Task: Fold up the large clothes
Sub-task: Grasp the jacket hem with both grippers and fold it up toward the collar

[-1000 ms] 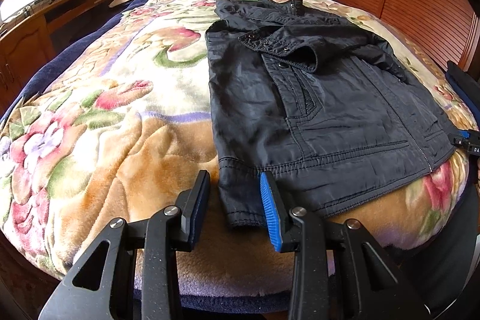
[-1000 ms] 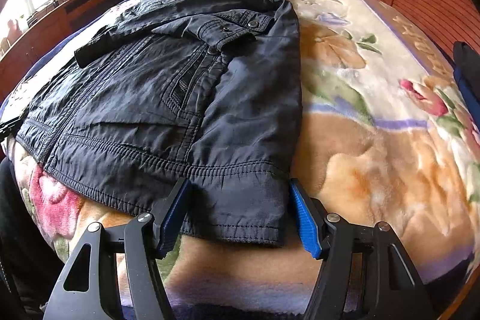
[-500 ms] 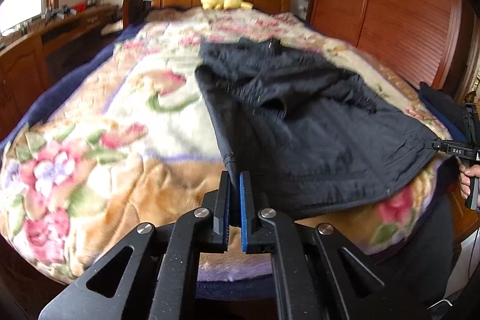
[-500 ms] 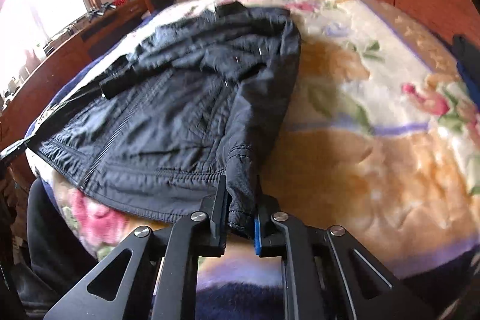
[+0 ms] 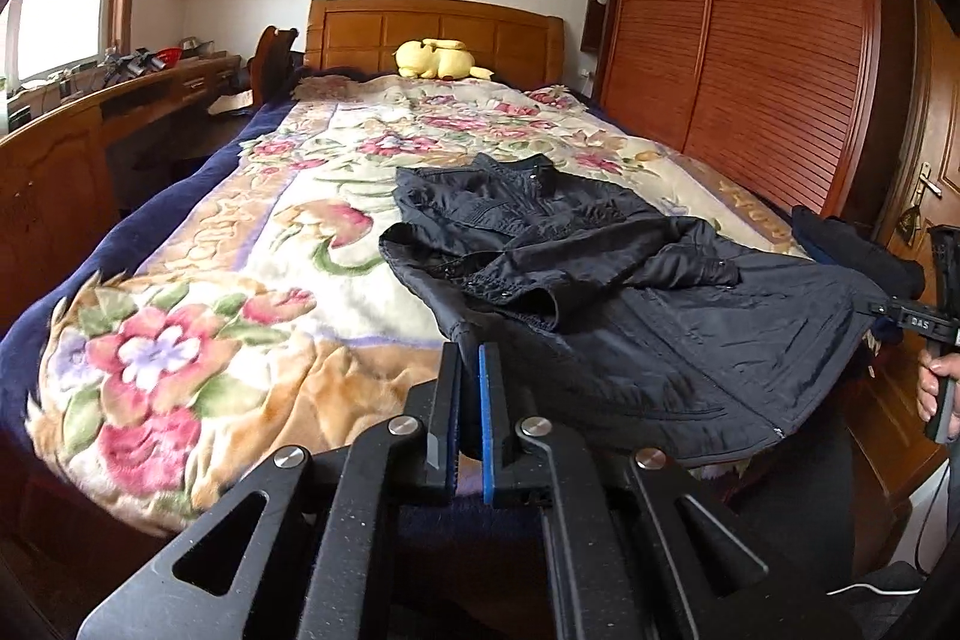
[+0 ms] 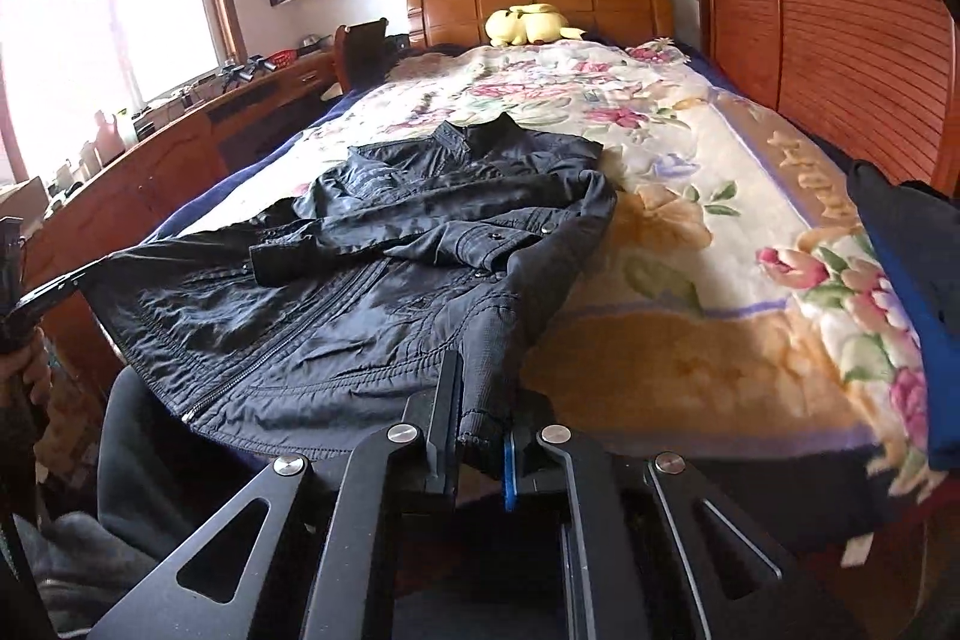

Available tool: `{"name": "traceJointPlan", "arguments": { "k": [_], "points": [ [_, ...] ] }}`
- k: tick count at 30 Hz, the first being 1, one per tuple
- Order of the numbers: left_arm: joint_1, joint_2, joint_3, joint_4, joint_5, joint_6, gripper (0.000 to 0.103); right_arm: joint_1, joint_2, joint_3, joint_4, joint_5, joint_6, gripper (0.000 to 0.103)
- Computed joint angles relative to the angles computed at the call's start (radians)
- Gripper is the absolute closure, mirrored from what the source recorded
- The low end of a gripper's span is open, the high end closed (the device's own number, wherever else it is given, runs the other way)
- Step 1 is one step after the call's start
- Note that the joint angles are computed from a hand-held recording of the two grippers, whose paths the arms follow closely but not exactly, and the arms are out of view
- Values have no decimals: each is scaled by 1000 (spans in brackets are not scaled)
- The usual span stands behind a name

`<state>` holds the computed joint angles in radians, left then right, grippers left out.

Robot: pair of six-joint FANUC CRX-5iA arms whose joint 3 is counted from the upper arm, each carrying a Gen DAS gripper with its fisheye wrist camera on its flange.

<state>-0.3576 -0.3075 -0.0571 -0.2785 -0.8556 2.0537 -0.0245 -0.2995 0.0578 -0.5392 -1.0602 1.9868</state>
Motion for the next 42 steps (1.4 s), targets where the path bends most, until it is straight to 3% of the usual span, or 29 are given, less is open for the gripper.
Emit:
{"name": "traceJointPlan", "arguments": {
  "k": [7,17,25,32,37,42],
  "points": [
    [12,-28,-29,35,-13,-9,97,-38,-12,11,-10,-63,-10,95],
    [3,-45,-29,30,-24,-8,97,5,-56,-10,54,-49,-52,98],
    [-22,-76,0,-14,-5,29,97,-135,-60,19,-118,-69,32,99],
    [-81,-72,92,-133,-14,46,97,-160,-114,34,-149,-23,97,99],
    [18,-40,58,-6,66,-68,97,-175,-37,73,-199,-30,156,99],
    [101,53,77,42,149,-121,97,-104,112,160,-158,60,152,99]
  ]
}}
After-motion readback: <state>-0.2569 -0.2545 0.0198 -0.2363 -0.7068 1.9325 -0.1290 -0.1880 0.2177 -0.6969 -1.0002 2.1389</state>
